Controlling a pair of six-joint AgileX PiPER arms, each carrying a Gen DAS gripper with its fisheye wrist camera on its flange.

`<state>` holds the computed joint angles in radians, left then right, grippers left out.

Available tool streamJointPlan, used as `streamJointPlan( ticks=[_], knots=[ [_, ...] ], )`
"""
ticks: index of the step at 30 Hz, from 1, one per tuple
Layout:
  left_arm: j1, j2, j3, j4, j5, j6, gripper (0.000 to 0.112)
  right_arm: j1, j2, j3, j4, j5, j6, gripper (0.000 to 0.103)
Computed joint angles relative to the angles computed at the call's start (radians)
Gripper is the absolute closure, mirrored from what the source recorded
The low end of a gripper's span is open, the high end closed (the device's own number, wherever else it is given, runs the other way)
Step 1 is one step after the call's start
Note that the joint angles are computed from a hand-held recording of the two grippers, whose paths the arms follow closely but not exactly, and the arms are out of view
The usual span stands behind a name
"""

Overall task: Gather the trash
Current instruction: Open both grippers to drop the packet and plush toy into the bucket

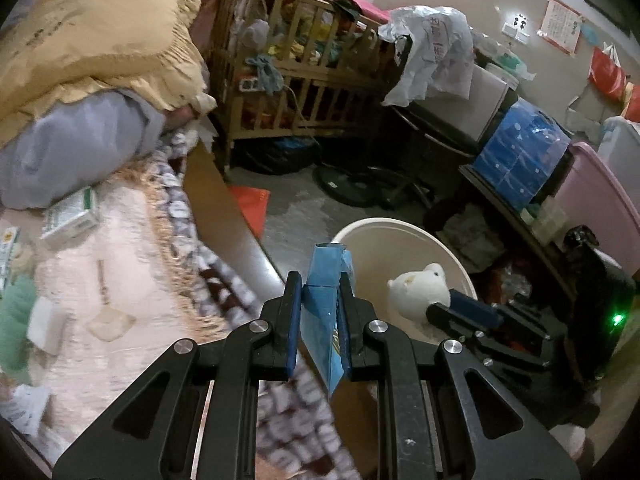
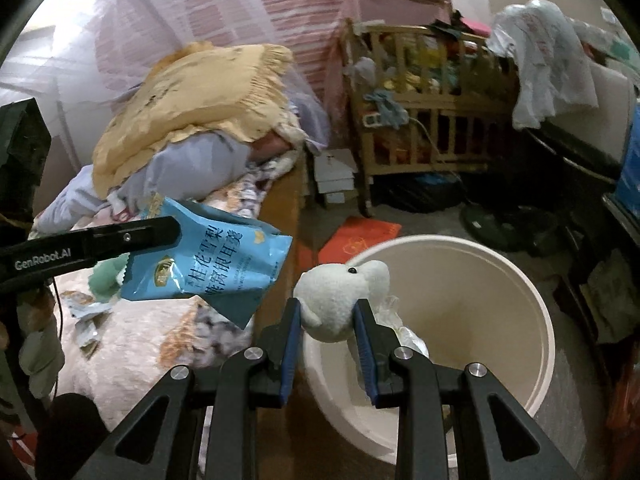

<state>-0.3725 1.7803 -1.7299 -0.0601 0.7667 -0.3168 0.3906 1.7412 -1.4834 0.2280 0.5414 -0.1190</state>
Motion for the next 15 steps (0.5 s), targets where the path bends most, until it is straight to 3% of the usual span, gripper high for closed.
streamJointPlan(
  ticks=[6,13,15],
  knots=[
    [-0.027,0.089,-0.077,-0.027,-0.008,0.004,0.098,-0.03,0.023,0.009,-0.044,-0.006,0.044,0.077],
    [-0.044,0.152,-0.097,-0.117,-0.058,0.05,0.096,-0.097,0.049,0.009,0.089,-0.013,-0.011,0.076],
    [-0.046,0.166,-0.107,-0.13,-0.043,0.069,0.087,-0.102,0.061,0.0,0.075,-0.015,0.028,0.064]
  ],
)
